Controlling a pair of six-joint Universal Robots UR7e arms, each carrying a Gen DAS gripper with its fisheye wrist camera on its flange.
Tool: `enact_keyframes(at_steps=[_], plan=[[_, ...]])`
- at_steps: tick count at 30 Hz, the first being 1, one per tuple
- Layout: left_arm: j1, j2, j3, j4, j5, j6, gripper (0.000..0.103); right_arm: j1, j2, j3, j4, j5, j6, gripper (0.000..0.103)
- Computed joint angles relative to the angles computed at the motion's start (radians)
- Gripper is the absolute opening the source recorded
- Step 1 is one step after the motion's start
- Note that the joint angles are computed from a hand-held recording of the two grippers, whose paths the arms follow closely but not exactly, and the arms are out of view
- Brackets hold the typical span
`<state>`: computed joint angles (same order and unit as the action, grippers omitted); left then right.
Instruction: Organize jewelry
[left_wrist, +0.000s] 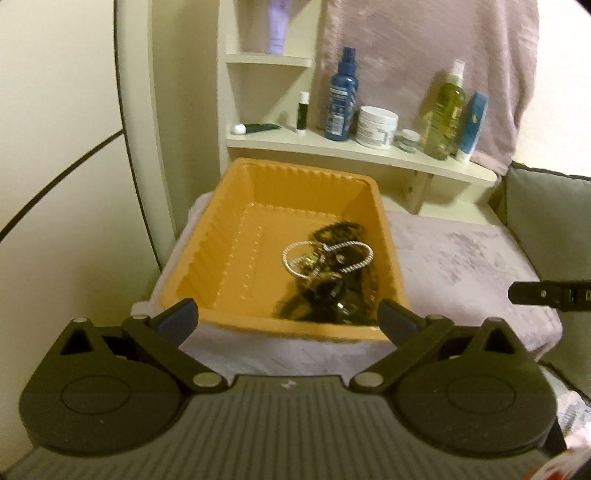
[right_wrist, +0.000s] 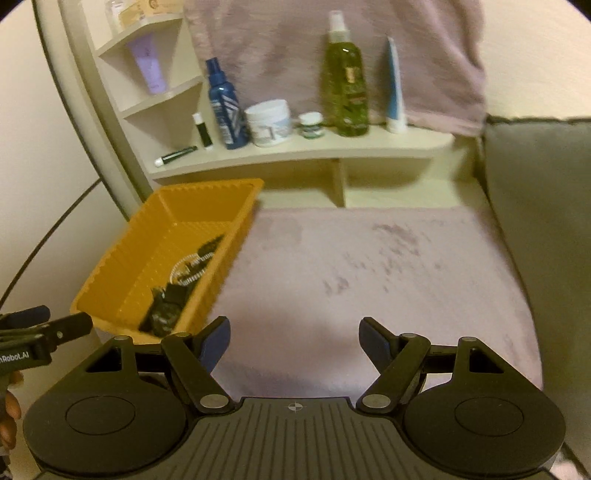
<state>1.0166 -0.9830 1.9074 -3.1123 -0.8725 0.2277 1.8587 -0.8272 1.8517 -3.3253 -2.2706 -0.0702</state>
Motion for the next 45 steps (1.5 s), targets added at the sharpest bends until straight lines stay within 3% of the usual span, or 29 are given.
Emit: enact_keyframes(at_steps=[10, 25, 45], plan=[[-0.060, -0.021, 0.065, 0.015, 0.028, -0.012, 0.102, 0.027, -0.072, 0.122, -0.012, -0.030, 0.081, 0.076], [-0.118, -0.040, 0.138, 0.018, 0.045, -0.040, 0.102, 0.065, -0.077, 0.178, -0.051, -0.063, 0.081, 0.076], [-0.122, -0.044, 0.148, 0.022, 0.031, -0.057, 0.102, 0.066, -0.083, 0.181, -0.052, -0.071, 0.073, 0.076]])
